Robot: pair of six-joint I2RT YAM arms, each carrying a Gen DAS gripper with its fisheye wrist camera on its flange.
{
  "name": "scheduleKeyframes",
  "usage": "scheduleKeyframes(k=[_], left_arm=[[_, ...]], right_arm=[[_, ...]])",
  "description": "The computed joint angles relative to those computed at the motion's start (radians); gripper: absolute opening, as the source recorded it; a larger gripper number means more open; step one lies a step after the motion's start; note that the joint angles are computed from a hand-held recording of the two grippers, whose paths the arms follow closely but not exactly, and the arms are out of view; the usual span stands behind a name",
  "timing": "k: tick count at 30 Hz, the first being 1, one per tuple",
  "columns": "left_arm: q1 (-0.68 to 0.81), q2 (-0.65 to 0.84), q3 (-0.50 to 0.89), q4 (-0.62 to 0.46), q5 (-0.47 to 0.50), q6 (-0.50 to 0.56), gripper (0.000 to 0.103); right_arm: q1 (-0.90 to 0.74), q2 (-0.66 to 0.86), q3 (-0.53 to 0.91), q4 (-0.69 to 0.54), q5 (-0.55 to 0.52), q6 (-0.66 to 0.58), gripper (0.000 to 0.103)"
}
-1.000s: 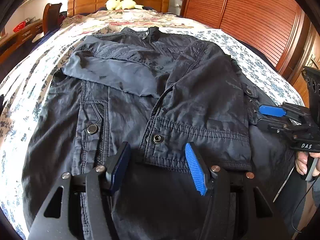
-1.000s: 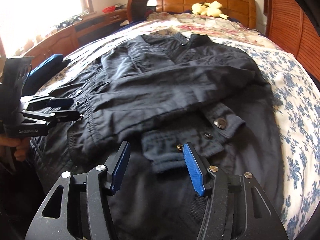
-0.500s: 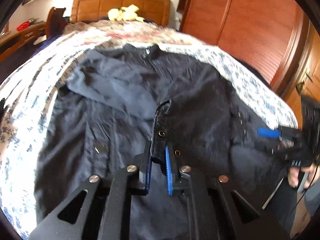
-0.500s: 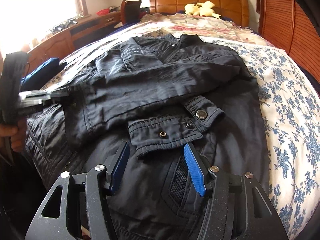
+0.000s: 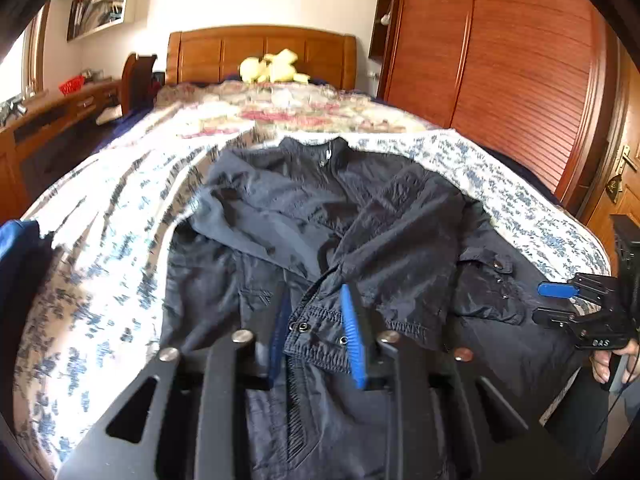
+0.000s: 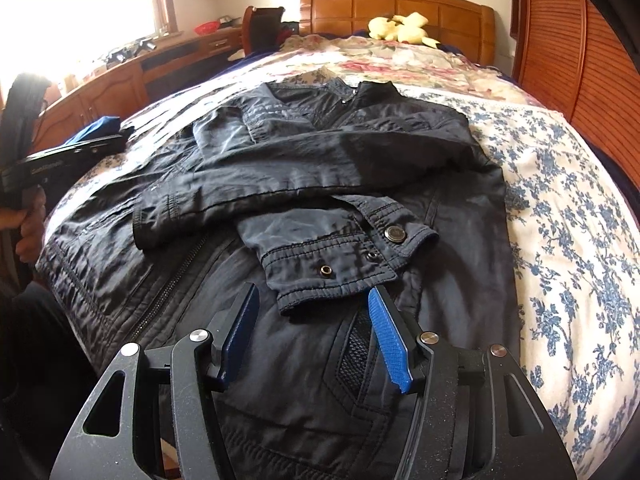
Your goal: Fold large clothes
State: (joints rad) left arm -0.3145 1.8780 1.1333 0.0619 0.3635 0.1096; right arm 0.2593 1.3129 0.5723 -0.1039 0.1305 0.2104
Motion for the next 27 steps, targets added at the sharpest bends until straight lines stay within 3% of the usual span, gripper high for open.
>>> scheduleKeyframes(k=[11,19,27], left_arm=[[0.139,-0.185,-0.174,0.022,0.055,0.042,0.054],[0.221,-0.233,-0.281,0.028,0.029,0.099,0.055],[0.254,-0.172,-0.3,0.025,0.03,0.152,0.055]], right_arm=[[-0.011,-0.16,-0.068,-0.072,0.04,0.001,0.059],[-0.096,-0.299,-0.134,-0.15,0.035,-0.009,0.059],[-0.212,-0.364,-0.178,-0.197,0.022,-0.039,0.059]])
